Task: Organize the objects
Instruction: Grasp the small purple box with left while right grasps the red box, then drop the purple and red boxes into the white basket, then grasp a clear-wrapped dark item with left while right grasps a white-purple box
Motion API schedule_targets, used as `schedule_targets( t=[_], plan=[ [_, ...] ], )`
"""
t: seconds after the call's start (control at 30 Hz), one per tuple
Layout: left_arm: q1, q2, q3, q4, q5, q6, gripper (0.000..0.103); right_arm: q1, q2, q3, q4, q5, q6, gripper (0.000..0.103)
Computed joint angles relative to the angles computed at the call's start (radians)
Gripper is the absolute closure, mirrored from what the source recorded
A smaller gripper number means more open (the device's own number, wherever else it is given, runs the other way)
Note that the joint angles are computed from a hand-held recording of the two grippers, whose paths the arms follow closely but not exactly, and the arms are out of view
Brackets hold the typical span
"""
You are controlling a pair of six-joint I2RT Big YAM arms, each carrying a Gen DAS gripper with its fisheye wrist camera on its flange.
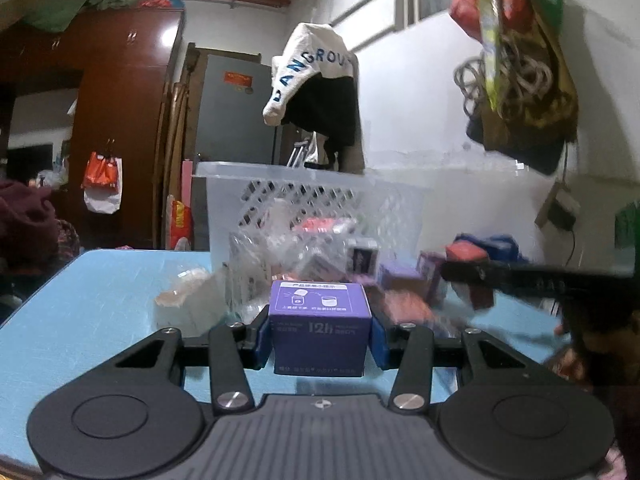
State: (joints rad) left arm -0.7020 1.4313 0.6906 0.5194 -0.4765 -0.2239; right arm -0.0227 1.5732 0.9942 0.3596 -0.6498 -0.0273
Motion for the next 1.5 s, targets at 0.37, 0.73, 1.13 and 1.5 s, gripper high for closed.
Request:
schedule_targets(
  t=[0.37,0.73,1.13,1.5],
  plan=[
    [0.187,0.002,0.374,-0.256,0.173,0.055,0.053,0.064,0.038,0.286,-0.103,0.061,-0.019,0.036],
    [0.237,0.149,0.559,-0.388,0.196,0.053,0.0,0.124,0.195,0.565,-0.38,0.176,-0.125,0.008],
    [0.083,0.013,0.194,-0.185,0.11,0.038,0.0,-0.011,0.056,0.174,-0.106,0.047,0.039,0.0],
    [-0.078,0.11,0.214,-0.262,0.068,0.058,0.022,-0.003,0.077,0.155,-0.151,0.123,-0.02,0.017]
  ],
)
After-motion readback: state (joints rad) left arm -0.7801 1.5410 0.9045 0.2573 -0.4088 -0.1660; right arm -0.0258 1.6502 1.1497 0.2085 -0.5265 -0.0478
